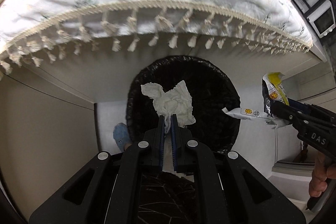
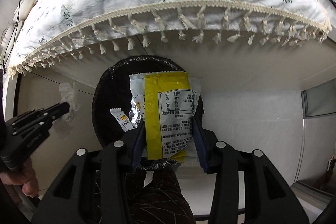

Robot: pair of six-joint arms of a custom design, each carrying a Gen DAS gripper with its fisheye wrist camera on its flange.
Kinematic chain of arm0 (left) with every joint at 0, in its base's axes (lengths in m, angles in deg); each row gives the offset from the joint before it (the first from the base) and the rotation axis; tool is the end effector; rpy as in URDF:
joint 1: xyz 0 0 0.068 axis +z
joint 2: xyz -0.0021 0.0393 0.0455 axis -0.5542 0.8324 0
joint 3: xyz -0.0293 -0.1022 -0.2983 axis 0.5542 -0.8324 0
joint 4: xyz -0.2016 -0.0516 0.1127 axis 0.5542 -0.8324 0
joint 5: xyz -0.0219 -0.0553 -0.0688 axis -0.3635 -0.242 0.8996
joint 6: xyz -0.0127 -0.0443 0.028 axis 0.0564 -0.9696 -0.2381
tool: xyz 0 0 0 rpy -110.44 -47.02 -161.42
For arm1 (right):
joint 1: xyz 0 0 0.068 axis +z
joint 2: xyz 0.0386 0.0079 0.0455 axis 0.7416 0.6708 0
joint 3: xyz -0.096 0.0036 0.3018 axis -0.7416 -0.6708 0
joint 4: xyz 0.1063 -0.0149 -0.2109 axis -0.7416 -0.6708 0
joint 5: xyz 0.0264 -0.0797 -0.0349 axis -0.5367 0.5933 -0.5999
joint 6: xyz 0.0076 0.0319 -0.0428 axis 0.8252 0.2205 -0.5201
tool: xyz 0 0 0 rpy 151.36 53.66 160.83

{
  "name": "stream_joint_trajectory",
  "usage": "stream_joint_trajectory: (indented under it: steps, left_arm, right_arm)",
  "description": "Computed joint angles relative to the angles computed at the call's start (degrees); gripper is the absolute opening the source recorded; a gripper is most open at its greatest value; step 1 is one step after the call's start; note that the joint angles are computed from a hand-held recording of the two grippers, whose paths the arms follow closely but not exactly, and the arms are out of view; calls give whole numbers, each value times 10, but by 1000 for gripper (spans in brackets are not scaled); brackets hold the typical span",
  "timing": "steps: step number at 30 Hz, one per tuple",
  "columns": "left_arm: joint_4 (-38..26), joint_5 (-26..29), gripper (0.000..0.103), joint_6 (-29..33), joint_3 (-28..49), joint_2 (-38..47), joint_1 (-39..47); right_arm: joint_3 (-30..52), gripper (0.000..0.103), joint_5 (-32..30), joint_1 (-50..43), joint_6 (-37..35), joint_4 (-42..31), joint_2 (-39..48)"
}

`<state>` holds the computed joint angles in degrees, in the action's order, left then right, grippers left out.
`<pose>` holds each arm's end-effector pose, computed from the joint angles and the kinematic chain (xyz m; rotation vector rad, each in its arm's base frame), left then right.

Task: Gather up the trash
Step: 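Lift the tissue and snack bag and carry both over the black bin, then open the left tool to drop the tissue while the right tool drops the snack bag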

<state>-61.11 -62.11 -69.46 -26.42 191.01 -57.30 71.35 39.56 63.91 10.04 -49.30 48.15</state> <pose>0.2547 -0.1081 0.0775 -0.6783 2.7599 -0.1595 0.3628 0.1108 0.0963 -0.8335 2.8231 0.2552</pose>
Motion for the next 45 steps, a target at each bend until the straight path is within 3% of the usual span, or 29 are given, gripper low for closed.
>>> stream_joint_trajectory:
  steps: [15, 17, 19, 25, 37, 41, 45]
  left_arm:
    - [10, 19, 10, 33, 76, 78, -9]
    - [10, 18, 18, 32, 80, 81, -11]
    - [10, 15, 42, 32, 75, 76, -10]
    - [1, -11, 72, 26, 66, 57, -11]
    - [-3, -54, 97, 6, -12, -27, 21]
    - [-3, -76, 97, -8, -45, -56, 30]
    - [-2, -75, 97, -18, -67, -71, 43]
  right_arm:
    - [1, 40, 17, -17, -7, -4, 10]
    - [3, 40, 17, -16, -5, -4, 13]
    - [5, 40, 17, -15, -6, -6, 16]
    - [7, 41, 21, 1, -1, -1, 24]
    - [45, 41, 29, 63, 20, -8, 62]
    - [66, 41, 34, 88, 21, -16, 81]
    - [84, 49, 39, 108, 19, -25, 98]
